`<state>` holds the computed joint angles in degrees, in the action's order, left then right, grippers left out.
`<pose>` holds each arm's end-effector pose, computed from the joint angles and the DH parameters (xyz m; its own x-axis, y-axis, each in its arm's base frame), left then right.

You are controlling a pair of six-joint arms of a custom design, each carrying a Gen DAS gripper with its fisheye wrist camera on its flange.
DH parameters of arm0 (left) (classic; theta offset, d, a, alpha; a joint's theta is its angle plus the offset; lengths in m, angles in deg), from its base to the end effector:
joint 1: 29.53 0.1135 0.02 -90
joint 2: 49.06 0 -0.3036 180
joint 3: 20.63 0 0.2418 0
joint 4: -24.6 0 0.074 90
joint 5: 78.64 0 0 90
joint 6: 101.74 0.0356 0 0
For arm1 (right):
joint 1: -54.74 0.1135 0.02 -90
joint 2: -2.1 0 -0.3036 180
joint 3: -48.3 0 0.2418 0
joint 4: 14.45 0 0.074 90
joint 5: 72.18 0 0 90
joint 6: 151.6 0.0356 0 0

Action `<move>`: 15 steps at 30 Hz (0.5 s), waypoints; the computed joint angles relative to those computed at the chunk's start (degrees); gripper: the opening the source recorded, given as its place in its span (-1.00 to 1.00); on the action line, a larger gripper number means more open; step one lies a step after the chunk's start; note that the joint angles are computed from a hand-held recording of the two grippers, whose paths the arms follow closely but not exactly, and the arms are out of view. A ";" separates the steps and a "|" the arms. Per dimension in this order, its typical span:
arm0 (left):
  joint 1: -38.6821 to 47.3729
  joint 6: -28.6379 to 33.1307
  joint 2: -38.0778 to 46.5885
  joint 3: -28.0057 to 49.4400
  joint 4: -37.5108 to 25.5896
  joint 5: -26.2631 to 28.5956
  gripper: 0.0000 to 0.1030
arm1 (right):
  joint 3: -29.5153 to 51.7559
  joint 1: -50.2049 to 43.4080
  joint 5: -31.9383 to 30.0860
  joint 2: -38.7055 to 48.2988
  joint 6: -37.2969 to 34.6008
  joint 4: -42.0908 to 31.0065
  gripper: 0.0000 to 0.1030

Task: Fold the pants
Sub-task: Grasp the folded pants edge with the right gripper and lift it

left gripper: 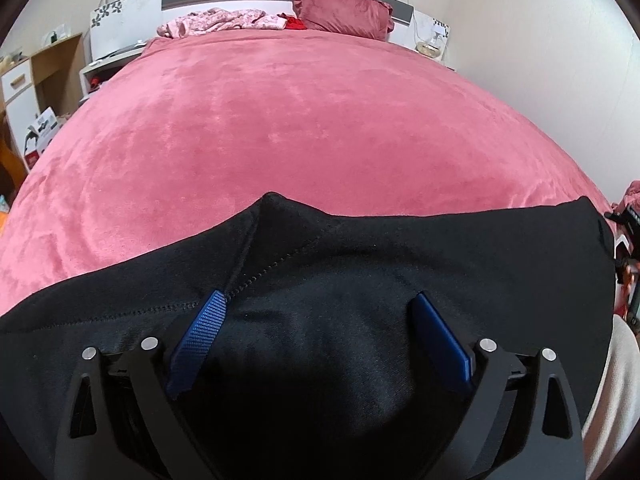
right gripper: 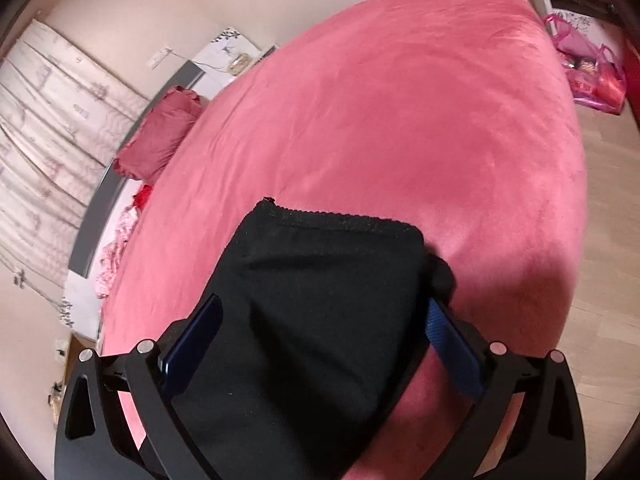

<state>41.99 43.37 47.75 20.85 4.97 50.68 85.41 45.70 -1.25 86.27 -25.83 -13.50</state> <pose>0.0911 0.2014 0.1180 -0.7342 -0.1949 -0.6504 -0.1388 0.9808 -0.1372 0.2275 -0.0244 0.1609 -0.6214 0.6583 -0.4249 0.3550 0.7200 0.5963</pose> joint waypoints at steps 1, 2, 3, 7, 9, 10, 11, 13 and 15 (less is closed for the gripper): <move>-0.09 0.11 -0.08 -0.15 0.14 -0.17 0.86 | 0.25 1.23 1.75 -1.31 -0.09 -1.48 0.94; -0.27 0.00 -0.11 -0.23 0.34 -0.32 0.87 | 0.36 2.21 2.93 -2.56 0.28 -2.37 0.94; -0.25 0.12 -0.21 -0.33 0.29 -0.37 0.87 | -0.56 2.51 3.31 -5.02 1.31 -3.08 0.95; 0.03 0.28 0.08 0.25 -0.49 0.11 0.87 | -5.34 -1.49 -2.01 -10.15 7.41 -3.70 0.96; 0.38 0.04 -0.50 -0.23 0.08 -0.07 0.87 | -8.31 -5.33 -7.94 -8.88 10.08 -0.35 0.97; 0.64 -0.51 -1.16 -0.90 1.02 -0.41 0.87 | -9.59 -6.69 -9.35 -8.83 10.15 2.40 0.97; 1.03 -1.08 -1.82 -1.64 2.05 -0.79 0.87 | -10.04 -7.31 -10.11 -9.25 9.15 2.68 0.97; 3.09 -2.06 -3.65 -3.74 4.47 -1.24 0.87 | -9.20 -7.00 -10.23 -9.91 4.94 -0.10 0.97; 6.64 -1.10 -4.30 -4.52 4.50 0.07 0.87 | -9.26 -7.53 -11.30 -10.63 4.27 -0.96 0.97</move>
<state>48.64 42.28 43.45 16.33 9.47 50.75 76.15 38.17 -12.54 75.64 -21.56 -14.46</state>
